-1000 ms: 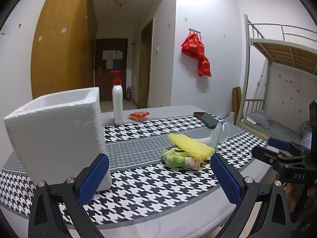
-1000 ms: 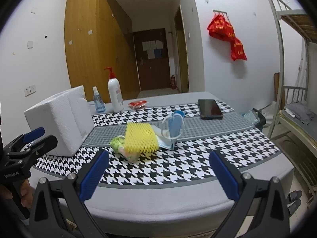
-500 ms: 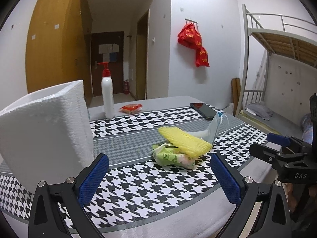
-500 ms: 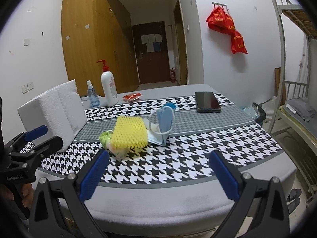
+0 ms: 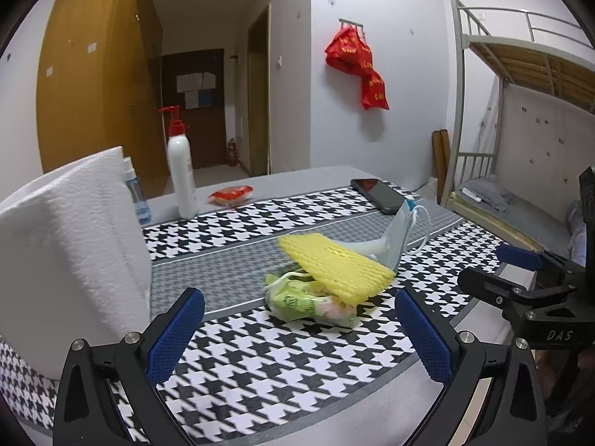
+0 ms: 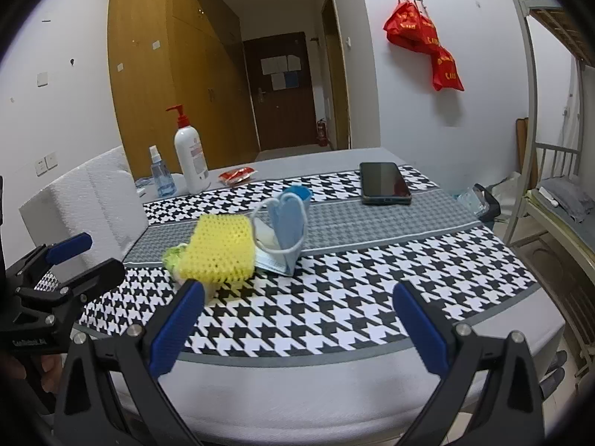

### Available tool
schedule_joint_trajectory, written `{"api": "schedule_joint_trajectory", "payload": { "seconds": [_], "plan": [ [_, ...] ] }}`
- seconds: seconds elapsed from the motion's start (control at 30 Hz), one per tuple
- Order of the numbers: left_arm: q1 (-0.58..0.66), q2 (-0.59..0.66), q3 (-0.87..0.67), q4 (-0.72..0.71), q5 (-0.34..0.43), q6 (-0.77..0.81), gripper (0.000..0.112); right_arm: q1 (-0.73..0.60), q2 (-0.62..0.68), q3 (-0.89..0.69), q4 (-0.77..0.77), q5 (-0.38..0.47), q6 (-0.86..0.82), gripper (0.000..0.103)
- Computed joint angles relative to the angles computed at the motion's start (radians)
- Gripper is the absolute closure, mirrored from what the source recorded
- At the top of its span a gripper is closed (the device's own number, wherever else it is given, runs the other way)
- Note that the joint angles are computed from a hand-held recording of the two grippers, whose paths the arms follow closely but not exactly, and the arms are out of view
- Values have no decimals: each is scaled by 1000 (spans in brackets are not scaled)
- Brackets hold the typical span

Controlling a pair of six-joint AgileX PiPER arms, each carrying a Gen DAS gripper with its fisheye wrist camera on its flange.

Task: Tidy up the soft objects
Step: 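Move the left tool toward the yellow mesh net while the right tool approaches the blue mask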

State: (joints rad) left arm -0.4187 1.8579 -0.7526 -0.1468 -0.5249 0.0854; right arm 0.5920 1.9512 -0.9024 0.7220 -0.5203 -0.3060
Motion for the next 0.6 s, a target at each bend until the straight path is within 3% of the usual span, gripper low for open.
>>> {"api": "schedule_joint_trajectory", "payload": {
  "seconds": [0.53,0.6],
  "plan": [
    [-62,156,-339,-211,300,266,13,-79,34,19,-136,-8,180,1],
    [-69,176,-377,-314,314,373,15,-80,33,22,-130,-9,176,1]
  ]
}}
